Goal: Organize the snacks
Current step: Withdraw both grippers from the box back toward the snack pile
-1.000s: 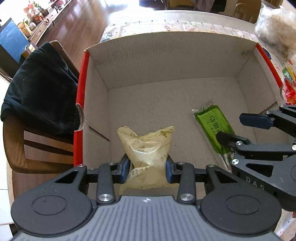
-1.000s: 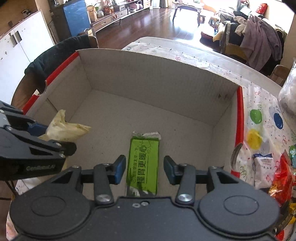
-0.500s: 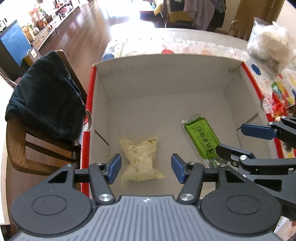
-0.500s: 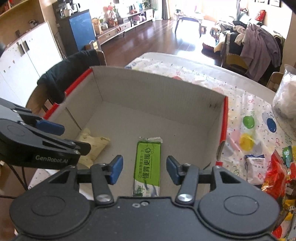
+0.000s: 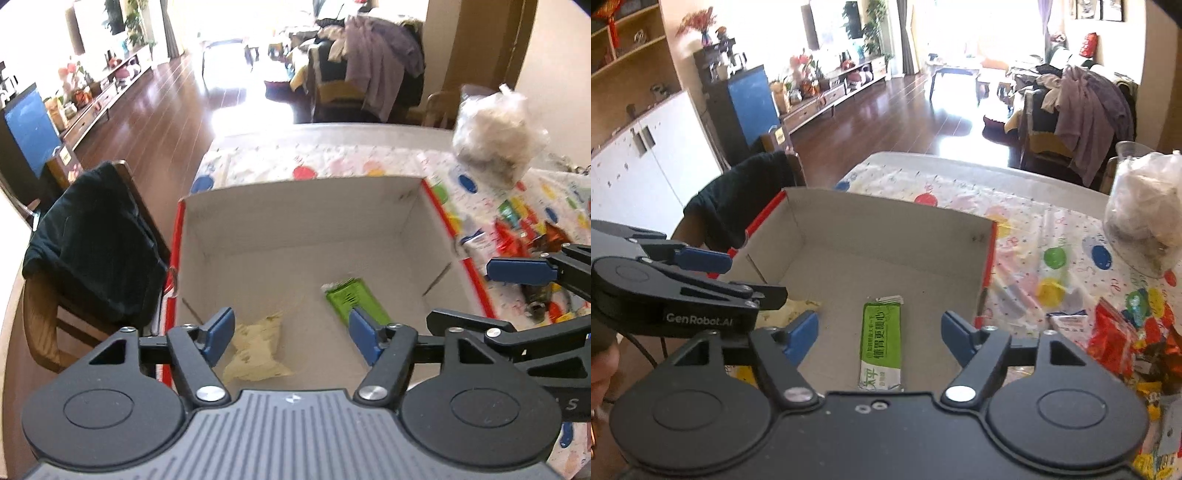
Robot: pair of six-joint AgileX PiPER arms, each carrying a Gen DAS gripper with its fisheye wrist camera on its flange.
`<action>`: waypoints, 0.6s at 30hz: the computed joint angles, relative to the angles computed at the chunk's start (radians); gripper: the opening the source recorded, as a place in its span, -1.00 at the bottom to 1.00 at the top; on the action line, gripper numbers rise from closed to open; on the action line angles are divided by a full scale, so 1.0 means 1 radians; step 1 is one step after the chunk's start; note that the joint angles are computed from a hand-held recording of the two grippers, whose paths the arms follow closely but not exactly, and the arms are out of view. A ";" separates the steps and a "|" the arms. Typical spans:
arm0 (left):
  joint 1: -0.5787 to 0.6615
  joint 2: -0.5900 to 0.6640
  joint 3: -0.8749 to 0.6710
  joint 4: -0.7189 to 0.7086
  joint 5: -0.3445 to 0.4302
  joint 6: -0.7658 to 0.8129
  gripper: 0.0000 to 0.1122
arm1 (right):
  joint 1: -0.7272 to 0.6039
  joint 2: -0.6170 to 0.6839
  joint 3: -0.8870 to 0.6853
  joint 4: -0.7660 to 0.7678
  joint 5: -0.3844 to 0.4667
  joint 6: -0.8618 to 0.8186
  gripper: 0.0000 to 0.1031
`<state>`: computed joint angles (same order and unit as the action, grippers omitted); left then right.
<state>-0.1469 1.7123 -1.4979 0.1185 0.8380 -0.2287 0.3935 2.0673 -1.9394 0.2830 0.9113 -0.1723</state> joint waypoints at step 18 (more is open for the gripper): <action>-0.232 -0.066 0.065 0.070 -0.156 -0.127 0.49 | -0.225 -0.292 0.390 0.166 -0.139 -0.214 0.73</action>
